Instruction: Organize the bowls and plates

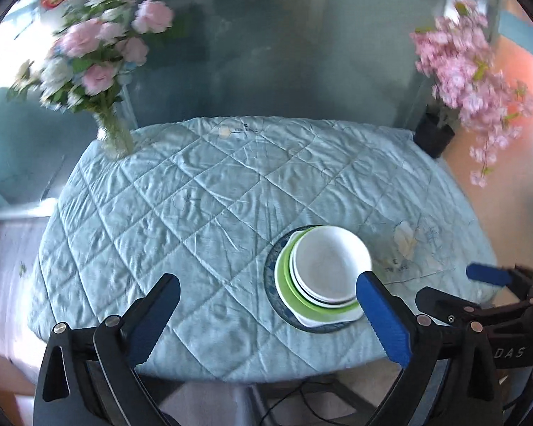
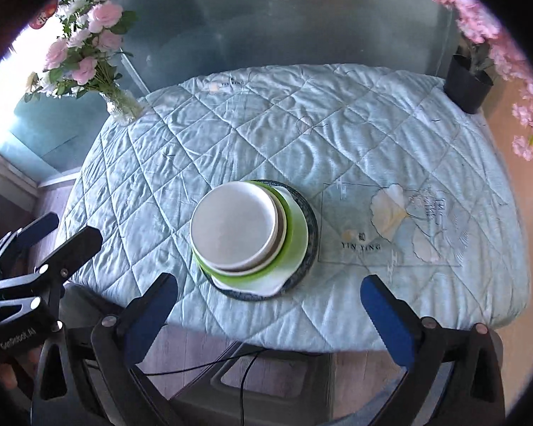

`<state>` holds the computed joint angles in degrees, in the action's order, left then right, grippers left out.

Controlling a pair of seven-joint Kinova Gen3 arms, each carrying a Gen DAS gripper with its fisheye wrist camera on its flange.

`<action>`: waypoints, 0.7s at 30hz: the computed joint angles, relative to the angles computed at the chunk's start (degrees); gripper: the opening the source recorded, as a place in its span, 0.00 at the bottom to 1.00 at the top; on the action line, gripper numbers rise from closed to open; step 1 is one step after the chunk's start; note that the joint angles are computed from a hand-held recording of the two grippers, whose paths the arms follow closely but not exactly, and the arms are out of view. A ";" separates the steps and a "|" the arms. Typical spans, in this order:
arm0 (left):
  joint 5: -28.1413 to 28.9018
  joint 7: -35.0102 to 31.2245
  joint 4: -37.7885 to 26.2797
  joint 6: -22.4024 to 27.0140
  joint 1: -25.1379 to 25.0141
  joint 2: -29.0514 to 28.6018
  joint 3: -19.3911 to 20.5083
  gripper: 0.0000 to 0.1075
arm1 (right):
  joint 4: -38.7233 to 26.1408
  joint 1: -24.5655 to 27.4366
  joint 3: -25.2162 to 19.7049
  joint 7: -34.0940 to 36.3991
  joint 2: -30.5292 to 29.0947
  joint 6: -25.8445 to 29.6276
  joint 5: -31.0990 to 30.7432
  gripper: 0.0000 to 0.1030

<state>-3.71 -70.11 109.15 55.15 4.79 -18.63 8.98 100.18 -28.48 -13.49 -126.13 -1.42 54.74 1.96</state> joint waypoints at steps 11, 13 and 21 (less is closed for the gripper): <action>3.57 -1.71 -1.16 6.19 1.90 -4.22 -0.33 0.15 | 0.95 -0.43 -4.57 -6.35 -5.13 6.05 6.45 0.26; 3.38 -0.81 -0.90 5.21 1.45 -5.50 0.52 0.36 | 1.09 -0.99 -3.91 -6.12 -5.52 5.97 5.49 0.31; -1.75 4.18 0.17 3.22 -2.33 -8.90 6.26 0.95 | 1.87 -0.69 -5.13 -7.34 -6.76 4.77 6.26 0.99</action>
